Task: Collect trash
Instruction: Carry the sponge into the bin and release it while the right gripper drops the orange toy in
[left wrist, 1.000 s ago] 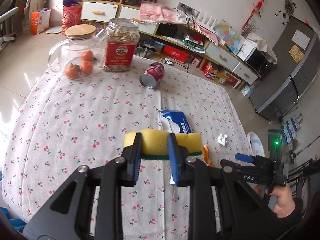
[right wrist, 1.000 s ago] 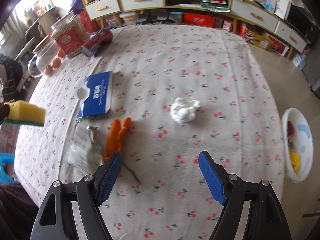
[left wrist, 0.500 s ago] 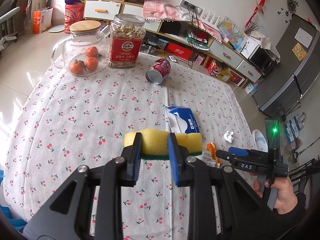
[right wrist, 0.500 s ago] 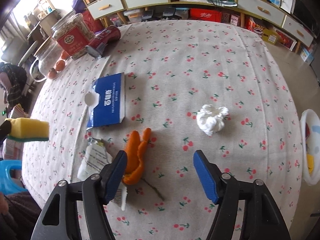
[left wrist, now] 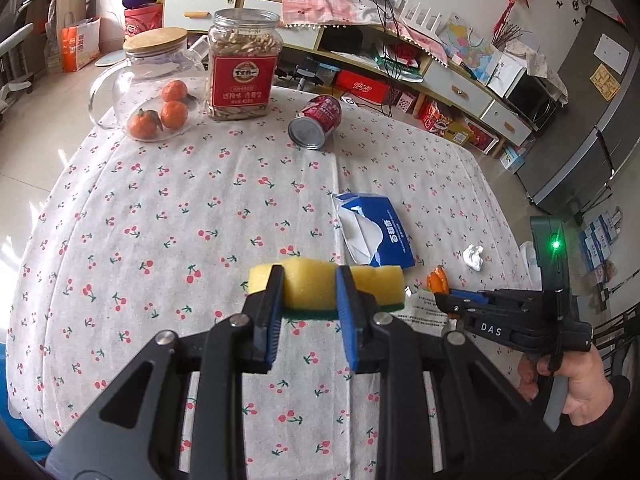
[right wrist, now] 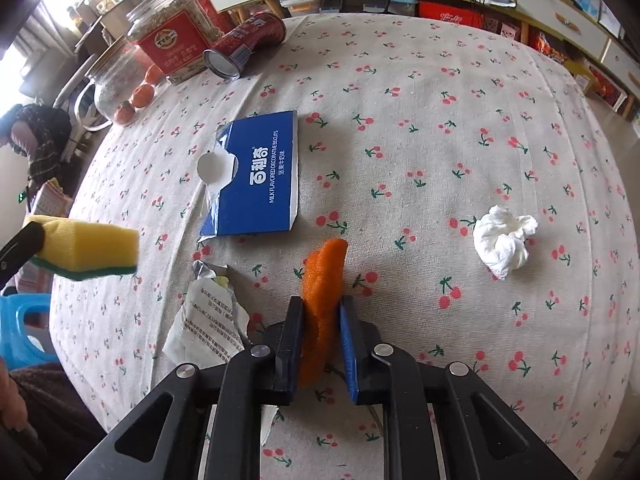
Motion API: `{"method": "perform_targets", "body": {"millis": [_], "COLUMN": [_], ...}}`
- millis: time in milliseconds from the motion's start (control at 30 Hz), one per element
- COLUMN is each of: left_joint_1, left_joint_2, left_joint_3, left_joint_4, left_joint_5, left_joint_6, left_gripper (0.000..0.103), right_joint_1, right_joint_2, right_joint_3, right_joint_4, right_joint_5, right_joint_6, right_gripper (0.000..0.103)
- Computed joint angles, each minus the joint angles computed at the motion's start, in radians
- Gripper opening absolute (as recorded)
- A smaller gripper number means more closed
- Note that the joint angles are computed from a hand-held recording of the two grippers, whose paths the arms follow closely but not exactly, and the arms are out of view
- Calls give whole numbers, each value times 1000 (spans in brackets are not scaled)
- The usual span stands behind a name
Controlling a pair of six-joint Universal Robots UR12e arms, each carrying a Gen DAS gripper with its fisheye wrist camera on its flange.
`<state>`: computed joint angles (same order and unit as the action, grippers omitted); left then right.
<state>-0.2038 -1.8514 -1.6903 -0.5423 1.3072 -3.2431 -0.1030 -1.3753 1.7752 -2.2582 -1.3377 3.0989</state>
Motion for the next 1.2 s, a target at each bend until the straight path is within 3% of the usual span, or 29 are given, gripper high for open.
{"method": "perform_targets", "body": {"millis": [500,867,1200], "left_joint_1": [-40,-99,-160], "left_joint_2": [-6,-33,-89], "left_joint_3": [9,65,151], "left_joint_4": [9,2,-56], "left_joint_5": [5,1,-9], "left_joint_6": [36,81,111], "left_gripper": [27,27,27], "right_joint_1": [-111,-204,-293], "right_joint_2": [-97,-147,-180], "right_joint_3": [78,118,145], "right_joint_4": [-90,-126,-146], "right_joint_5": [48,48,17], "right_joint_6": [66,116,139], "right_gripper": [16,16,16]}}
